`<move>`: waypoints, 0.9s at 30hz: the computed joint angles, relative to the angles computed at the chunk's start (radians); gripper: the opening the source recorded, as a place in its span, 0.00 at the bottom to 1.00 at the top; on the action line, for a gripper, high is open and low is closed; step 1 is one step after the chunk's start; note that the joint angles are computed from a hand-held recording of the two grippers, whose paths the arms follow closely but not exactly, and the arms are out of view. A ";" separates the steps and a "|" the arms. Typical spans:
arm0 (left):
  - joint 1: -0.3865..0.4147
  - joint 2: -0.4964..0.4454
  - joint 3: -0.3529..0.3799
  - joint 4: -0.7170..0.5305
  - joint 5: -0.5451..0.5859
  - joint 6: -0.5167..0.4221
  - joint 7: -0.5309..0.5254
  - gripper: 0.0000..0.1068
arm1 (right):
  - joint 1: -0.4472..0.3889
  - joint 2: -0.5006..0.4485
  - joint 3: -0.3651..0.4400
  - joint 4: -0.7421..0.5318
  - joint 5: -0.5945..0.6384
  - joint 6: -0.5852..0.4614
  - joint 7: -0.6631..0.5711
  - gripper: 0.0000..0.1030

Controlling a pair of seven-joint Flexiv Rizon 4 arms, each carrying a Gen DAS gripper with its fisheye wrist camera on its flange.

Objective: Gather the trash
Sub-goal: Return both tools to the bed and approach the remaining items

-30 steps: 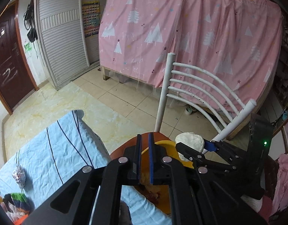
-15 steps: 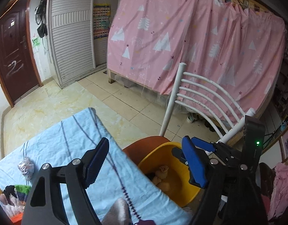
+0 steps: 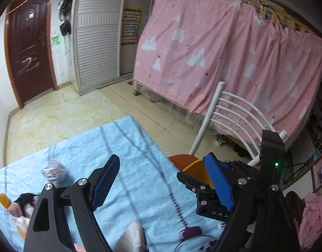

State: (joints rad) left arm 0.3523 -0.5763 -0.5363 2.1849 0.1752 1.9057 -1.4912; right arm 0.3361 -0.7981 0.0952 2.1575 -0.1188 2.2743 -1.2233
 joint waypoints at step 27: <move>0.477 0.031 -0.083 0.135 0.109 0.017 -0.054 0.73 | 0.259 -0.011 -0.015 -0.143 0.034 -0.177 -0.042 0.79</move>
State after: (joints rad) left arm 0.8297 -0.5449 -0.6197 2.3204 0.2841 1.9222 -1.5452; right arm 0.5950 -0.8094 0.0799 2.0141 -0.0852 2.0970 -1.2657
